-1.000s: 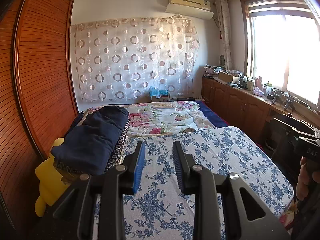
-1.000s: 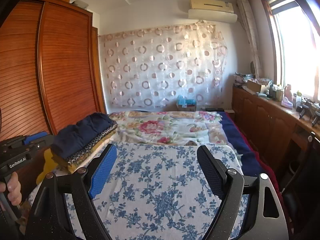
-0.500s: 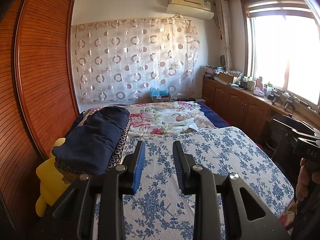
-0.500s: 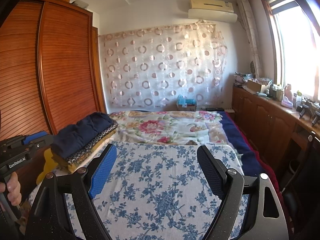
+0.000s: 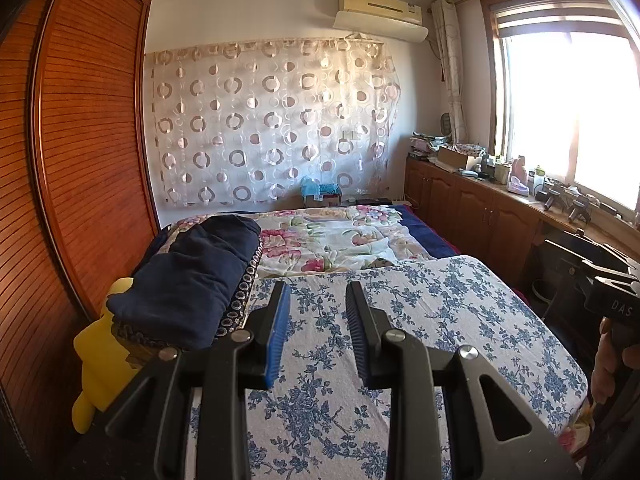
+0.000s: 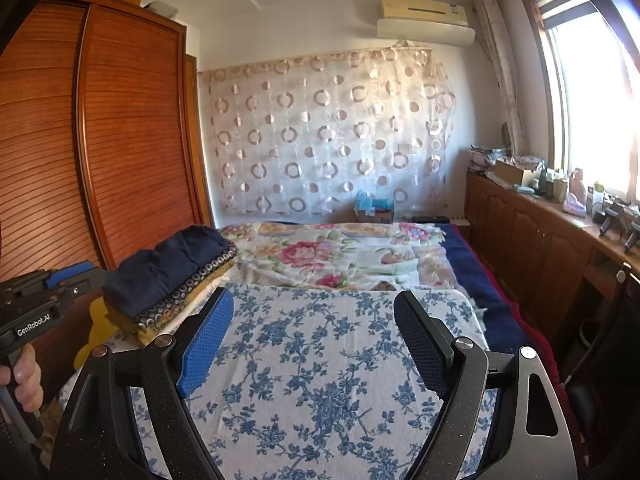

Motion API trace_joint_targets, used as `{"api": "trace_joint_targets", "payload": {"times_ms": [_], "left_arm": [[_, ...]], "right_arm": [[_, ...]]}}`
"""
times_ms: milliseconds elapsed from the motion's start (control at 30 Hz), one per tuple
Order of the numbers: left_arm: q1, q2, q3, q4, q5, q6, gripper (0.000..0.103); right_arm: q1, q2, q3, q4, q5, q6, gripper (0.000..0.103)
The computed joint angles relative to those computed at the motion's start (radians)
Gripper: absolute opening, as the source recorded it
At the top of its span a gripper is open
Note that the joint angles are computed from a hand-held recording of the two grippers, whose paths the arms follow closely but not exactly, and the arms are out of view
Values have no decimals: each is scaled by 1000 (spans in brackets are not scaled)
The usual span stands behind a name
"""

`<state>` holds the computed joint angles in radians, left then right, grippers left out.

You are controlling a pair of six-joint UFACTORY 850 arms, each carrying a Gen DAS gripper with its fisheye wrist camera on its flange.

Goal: Fold small clothes

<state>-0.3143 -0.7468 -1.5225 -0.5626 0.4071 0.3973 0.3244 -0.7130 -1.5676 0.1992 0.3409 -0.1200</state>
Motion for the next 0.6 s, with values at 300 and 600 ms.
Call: {"api": "trace_joint_targets", "payload": {"times_ms": [300, 600], "left_arm": [[1, 7, 7, -1, 2, 2, 28], [1, 6, 8, 1, 5, 1, 28]], "right_arm": [[-2, 0, 0, -6, -2, 9, 84], [0, 0, 1, -4, 1, 7, 84]]}}
